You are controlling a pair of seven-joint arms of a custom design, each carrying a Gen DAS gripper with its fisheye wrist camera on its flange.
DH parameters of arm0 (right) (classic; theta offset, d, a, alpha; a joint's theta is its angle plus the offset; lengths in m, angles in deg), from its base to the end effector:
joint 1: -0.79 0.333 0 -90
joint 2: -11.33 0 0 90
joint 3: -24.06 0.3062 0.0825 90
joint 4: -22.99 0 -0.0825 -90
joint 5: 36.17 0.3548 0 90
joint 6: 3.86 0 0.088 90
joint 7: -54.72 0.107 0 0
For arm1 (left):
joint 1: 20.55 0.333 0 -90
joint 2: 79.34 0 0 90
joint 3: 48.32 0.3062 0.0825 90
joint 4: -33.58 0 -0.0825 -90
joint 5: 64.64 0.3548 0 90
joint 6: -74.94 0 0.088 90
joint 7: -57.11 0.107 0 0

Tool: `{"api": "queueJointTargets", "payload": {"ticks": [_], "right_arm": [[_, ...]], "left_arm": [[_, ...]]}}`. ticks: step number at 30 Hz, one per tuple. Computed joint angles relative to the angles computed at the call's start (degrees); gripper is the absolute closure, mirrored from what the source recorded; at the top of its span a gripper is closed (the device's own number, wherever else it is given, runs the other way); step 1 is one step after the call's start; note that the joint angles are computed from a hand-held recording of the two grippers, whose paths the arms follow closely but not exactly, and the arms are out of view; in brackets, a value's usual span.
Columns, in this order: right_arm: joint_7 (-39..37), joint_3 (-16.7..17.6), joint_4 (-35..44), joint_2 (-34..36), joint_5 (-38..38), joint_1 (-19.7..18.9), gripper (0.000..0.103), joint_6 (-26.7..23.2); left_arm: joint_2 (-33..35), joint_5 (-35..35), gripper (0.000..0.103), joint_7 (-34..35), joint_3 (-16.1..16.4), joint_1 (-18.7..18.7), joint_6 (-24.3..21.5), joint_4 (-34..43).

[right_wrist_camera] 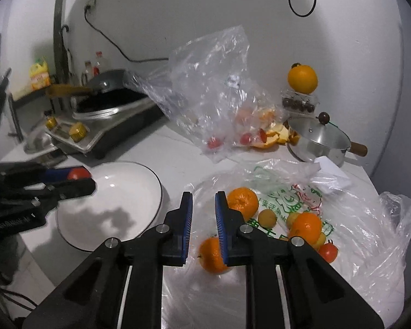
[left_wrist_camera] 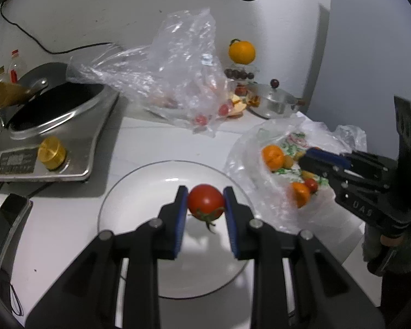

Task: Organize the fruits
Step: 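Carry the tomato toward the white plate with the left gripper while the right gripper grasps an orange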

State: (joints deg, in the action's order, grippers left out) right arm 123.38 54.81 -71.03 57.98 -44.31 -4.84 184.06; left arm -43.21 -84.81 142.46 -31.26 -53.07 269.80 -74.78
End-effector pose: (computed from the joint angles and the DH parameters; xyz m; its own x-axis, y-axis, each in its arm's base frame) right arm 0.6733 0.2250 0.3133 0.5761 -0.8171 0.0231 -0.4554 -0.3443 -0.8210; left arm 0.6340 -0.1671 0.3074 0.0050 -0.9945 0.1050 -0.6088 -0.0864 -0.7886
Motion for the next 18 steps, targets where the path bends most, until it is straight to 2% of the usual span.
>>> {"api": "queueJointTargets", "payload": {"ticks": [4, 6, 8, 11, 13, 15, 18], "right_arm": [[1.9, -5.3, 1.4, -0.1, 2.4, 4.0, 0.083, -2.5], [2.7, -7.8, 1.8, -0.1, 4.0, 5.7, 0.069, -3.2], [2.9, -8.6, 1.8, 0.1, 5.0, 6.0, 0.063, -3.6], [3.2, -10.9, 2.4, 0.5, 6.3, 7.7, 0.062, -4.6], [1.4, -7.9, 2.1, 1.1, 6.3, 5.3, 0.060, -5.2], [-0.3, -6.4, 2.0, 1.5, 6.5, 4.4, 0.060, -6.0], [-1.6, -7.5, 2.5, 1.5, 7.5, 6.0, 0.060, -7.5]], "left_arm": [[0.1, -0.2, 0.076, -0.3, -0.5, 1.6, 0.3, -0.6], [0.1, -0.2, 0.076, -0.1, -0.4, 1.6, 0.4, -0.9], [0.3, 0.0, 0.076, 0.1, -0.8, 2.1, 0.2, -0.7], [1.0, 0.3, 0.076, -0.2, -1.1, 2.6, -0.3, 0.3], [1.4, 0.5, 0.076, -0.6, -1.2, 2.7, -0.6, 0.8], [1.7, 0.7, 0.076, -1.1, -1.1, 2.8, -0.8, 1.1], [1.6, 1.2, 0.076, -1.8, -1.2, 3.1, -0.8, 0.8]]}}
